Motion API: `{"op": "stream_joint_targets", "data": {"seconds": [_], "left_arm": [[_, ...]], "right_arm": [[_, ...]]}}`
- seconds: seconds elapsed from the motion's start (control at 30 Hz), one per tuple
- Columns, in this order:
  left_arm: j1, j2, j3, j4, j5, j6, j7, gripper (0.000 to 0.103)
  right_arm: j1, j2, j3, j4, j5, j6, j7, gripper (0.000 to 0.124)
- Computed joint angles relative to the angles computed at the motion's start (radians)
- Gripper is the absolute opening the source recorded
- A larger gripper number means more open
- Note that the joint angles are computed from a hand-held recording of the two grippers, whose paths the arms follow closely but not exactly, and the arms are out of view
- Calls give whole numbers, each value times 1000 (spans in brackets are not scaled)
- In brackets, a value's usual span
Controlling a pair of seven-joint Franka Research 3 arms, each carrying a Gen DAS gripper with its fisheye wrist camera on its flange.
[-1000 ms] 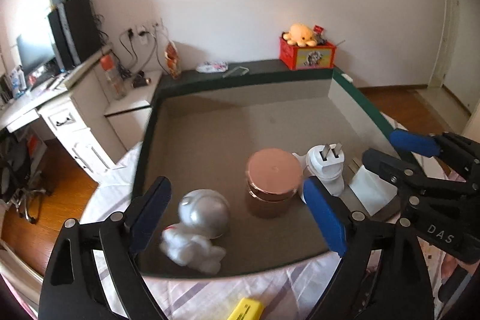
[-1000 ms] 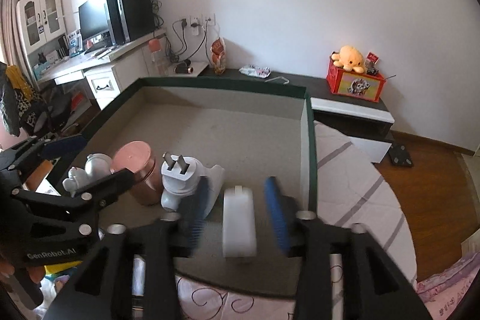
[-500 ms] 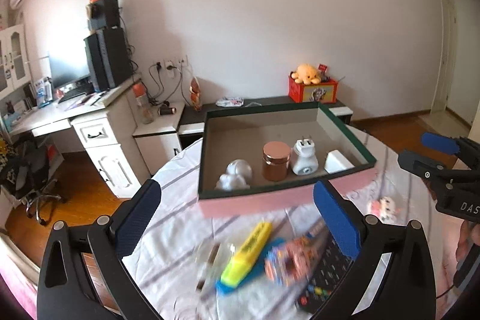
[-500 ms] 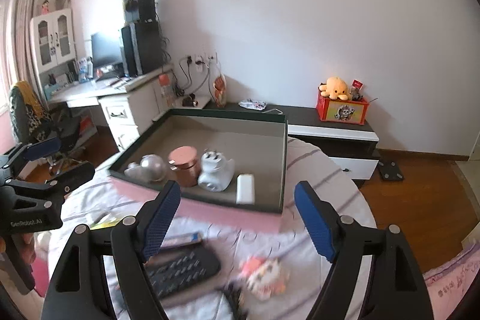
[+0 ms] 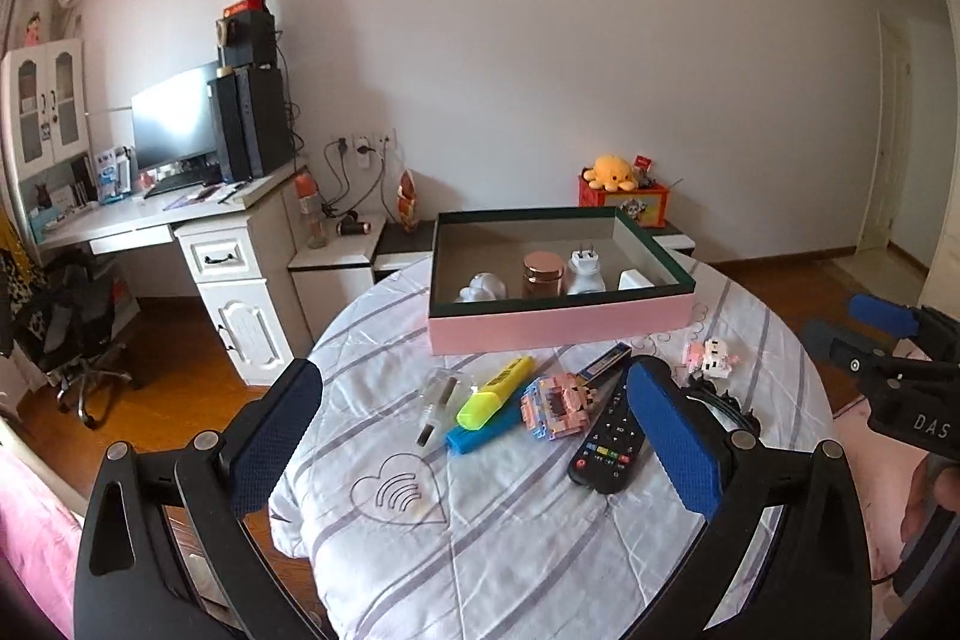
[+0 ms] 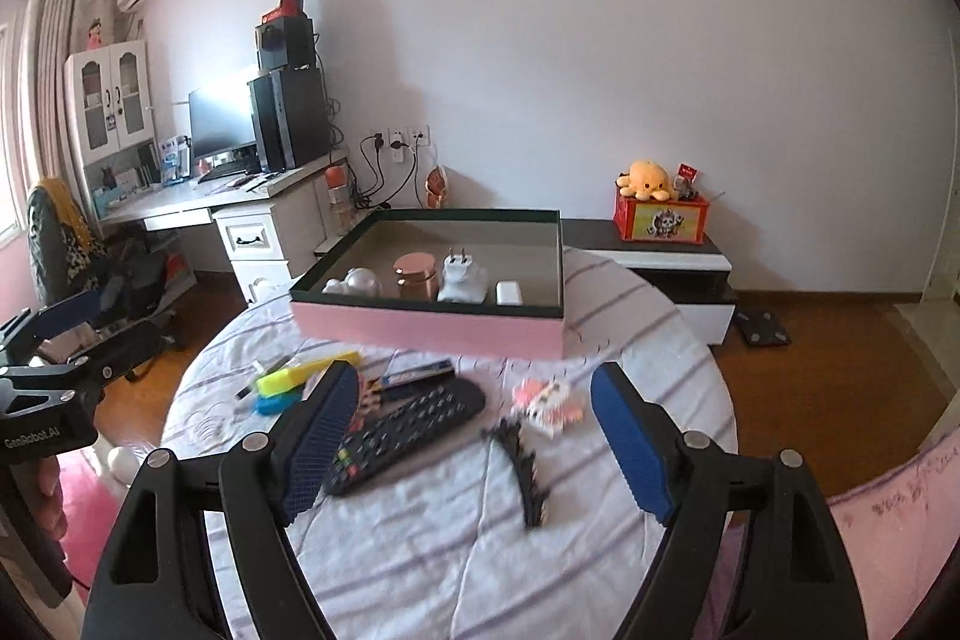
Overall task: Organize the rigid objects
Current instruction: 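Withdraw both tools from the box over the remaining items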
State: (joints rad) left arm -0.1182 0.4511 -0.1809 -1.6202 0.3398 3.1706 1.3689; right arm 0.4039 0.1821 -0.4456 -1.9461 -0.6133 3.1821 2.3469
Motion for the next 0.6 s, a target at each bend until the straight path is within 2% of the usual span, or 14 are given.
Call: {"op": "stream_joint_targets", "data": {"seconds": [0.07,0.13,0.2,0.27,0.4,0.47,0.6], "left_arm": [[26,-24,-26,-38,-7,24,7,103],[63,-41,-65,-66,-15,42,22,103],[38,-55,-34,-82,-12,55,8,103],[38,-70,-30,-102,-6,68,6,103],[2,-92,18,-135,2,102,-22,103],[27,-97,-9,-141,9,97,-21,103],[-45,-105,82,-152,13,118,-54,103]], "right_arm": [[42,-14,-43,-9,-50,-1,50,81],[103,-27,-112,-10,-175,1,171,81],[109,-38,-117,-9,-240,-1,226,81],[128,-51,-138,-6,-341,-9,315,81],[108,-70,-108,-12,-420,-21,379,81],[91,-78,-89,-17,-450,-24,402,81],[41,-83,-30,-25,-440,-31,386,81]]}}
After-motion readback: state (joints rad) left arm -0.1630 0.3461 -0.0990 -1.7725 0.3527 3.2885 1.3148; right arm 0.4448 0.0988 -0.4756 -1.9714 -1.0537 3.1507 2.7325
